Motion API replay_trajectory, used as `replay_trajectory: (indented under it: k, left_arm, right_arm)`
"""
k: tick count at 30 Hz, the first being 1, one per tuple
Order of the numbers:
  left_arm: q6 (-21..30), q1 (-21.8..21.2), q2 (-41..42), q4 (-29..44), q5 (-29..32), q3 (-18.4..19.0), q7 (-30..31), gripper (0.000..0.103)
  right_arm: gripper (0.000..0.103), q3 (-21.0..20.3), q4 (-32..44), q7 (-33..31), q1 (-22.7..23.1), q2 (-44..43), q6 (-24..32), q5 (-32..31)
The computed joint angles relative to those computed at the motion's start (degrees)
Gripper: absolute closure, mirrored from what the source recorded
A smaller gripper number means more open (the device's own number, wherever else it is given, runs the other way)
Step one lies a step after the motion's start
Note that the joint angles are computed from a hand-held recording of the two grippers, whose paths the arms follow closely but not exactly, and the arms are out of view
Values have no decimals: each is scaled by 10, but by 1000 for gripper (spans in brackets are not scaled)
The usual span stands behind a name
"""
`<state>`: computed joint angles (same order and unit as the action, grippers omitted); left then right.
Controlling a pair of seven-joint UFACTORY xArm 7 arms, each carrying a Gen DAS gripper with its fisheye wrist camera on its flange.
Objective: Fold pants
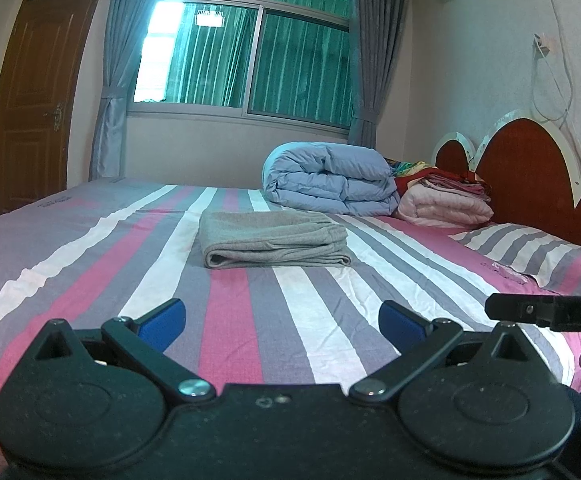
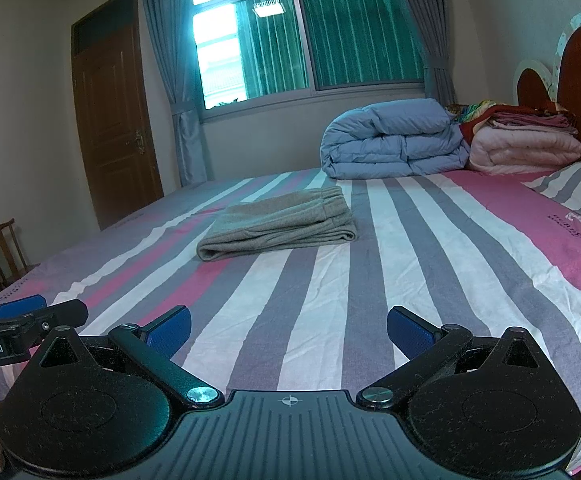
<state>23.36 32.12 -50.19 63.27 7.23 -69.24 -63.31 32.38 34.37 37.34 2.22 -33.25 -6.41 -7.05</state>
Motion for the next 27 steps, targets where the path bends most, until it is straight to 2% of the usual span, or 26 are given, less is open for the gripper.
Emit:
replay_trajectory:
  k: [18, 27]
  left_arm:
    - [1, 2, -2, 2, -3, -1, 3, 6]
    - [-18, -2, -11, -4, 9, 7, 17, 6]
  right_arm:
    - [0, 0, 0, 3, 0, -1, 1, -1]
    - [0, 1, 1, 4, -1, -1, 1, -2]
